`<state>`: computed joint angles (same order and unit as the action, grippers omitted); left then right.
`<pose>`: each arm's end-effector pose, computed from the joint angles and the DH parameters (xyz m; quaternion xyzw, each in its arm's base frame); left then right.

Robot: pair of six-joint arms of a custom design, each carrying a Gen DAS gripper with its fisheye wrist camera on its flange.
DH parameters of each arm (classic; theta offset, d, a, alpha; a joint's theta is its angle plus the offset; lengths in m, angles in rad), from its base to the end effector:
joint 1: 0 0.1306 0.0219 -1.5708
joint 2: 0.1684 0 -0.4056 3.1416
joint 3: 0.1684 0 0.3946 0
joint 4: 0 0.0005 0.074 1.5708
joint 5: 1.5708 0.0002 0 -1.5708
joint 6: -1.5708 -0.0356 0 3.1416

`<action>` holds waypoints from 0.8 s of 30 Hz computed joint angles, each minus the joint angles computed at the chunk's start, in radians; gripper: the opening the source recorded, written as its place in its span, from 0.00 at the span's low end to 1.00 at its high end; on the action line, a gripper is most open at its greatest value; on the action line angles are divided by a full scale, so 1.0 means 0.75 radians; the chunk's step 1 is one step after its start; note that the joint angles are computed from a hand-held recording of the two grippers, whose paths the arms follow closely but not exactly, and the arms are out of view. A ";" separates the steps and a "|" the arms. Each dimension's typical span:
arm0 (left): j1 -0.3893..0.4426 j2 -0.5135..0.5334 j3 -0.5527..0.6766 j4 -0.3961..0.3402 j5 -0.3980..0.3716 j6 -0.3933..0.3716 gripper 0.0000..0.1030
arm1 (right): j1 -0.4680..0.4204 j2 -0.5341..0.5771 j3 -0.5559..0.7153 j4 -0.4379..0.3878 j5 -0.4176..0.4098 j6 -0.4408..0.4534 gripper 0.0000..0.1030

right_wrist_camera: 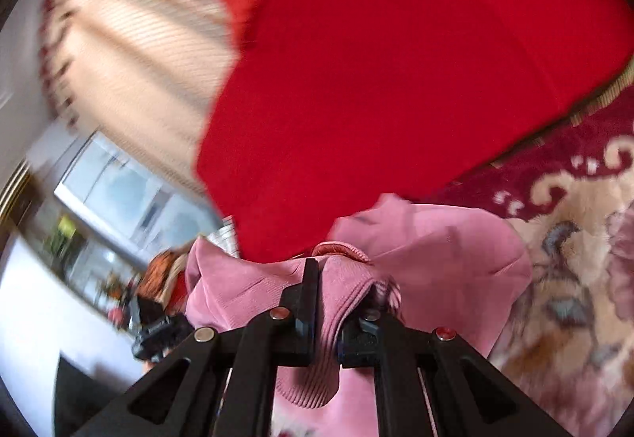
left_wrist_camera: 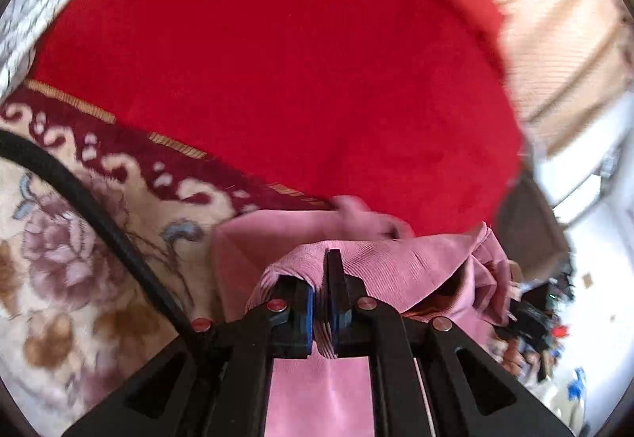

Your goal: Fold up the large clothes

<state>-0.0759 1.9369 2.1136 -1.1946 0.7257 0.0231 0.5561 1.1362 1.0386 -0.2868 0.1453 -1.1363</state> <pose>0.6659 -0.0748 0.4632 0.1206 0.8965 -0.3537 0.2380 0.3504 0.2112 0.4423 0.2754 0.7808 0.3776 0.4146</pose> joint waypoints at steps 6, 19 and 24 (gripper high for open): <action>-0.003 0.098 -0.090 0.218 0.095 0.363 0.13 | -0.202 0.172 -0.217 0.391 -0.342 -0.381 0.11; -0.084 -0.338 -0.543 0.557 -0.375 0.350 0.78 | -0.048 -0.027 -0.130 0.146 0.096 -0.076 0.87; -0.155 -0.374 -0.573 0.383 -0.577 0.232 0.78 | 0.066 0.152 0.150 -0.169 0.093 0.139 0.70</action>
<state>-0.1923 1.6567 1.6836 -0.9074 0.2929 0.1971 0.6059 1.2503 1.1510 -0.4138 0.2149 -1.0323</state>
